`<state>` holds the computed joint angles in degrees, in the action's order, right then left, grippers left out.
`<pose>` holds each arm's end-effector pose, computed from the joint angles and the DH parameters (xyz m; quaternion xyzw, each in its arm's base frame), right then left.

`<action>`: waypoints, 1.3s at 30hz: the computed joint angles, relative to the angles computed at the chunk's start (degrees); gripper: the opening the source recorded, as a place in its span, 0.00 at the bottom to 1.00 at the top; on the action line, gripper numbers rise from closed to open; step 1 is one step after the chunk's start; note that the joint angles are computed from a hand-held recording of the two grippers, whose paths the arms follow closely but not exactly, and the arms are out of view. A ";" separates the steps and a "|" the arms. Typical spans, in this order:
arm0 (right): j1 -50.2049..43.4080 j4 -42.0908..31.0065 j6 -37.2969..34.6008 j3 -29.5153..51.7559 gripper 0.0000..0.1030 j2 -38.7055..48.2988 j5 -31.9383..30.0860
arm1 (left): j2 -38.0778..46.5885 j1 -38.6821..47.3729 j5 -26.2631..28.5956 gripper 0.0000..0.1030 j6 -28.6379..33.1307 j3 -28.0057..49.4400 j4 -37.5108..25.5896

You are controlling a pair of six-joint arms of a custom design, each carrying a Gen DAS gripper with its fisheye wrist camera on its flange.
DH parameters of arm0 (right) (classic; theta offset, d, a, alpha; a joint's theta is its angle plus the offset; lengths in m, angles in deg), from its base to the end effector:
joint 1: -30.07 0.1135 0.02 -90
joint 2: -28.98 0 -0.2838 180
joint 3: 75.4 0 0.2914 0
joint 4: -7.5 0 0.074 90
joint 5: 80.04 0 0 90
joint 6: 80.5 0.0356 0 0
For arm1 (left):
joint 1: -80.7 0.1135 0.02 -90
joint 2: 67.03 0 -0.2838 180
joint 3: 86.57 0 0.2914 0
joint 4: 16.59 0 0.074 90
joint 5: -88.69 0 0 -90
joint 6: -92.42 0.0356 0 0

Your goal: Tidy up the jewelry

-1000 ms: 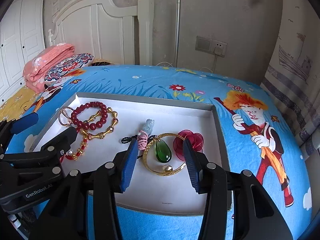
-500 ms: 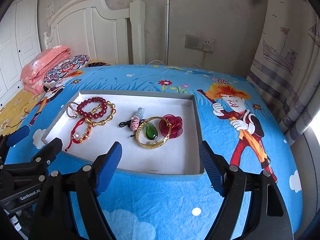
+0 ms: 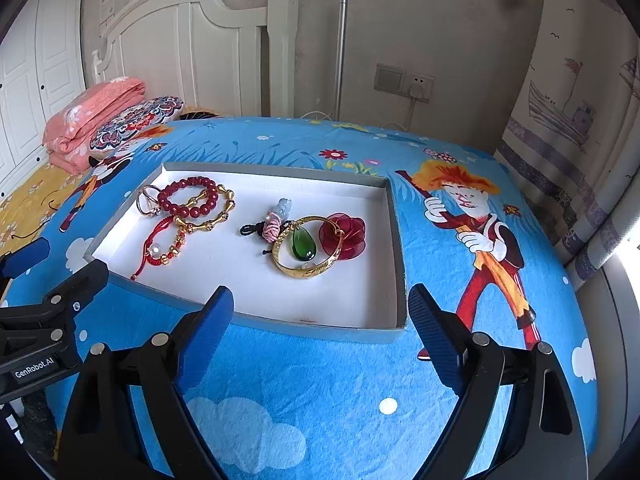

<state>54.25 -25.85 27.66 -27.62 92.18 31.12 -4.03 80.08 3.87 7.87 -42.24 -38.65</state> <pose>0.2275 0.0881 0.2087 0.0162 0.9222 -0.0353 0.3848 0.2501 -0.0059 0.2017 0.0669 0.9058 -0.0235 0.4178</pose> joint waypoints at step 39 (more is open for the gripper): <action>-0.24 -0.21 0.34 -1.19 0.82 -1.10 -0.35 | -0.57 -0.38 0.02 0.95 -0.87 -1.30 -0.82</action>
<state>54.01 -26.06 28.00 -28.81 91.07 30.77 -4.60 79.70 3.89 7.00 -43.55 -39.48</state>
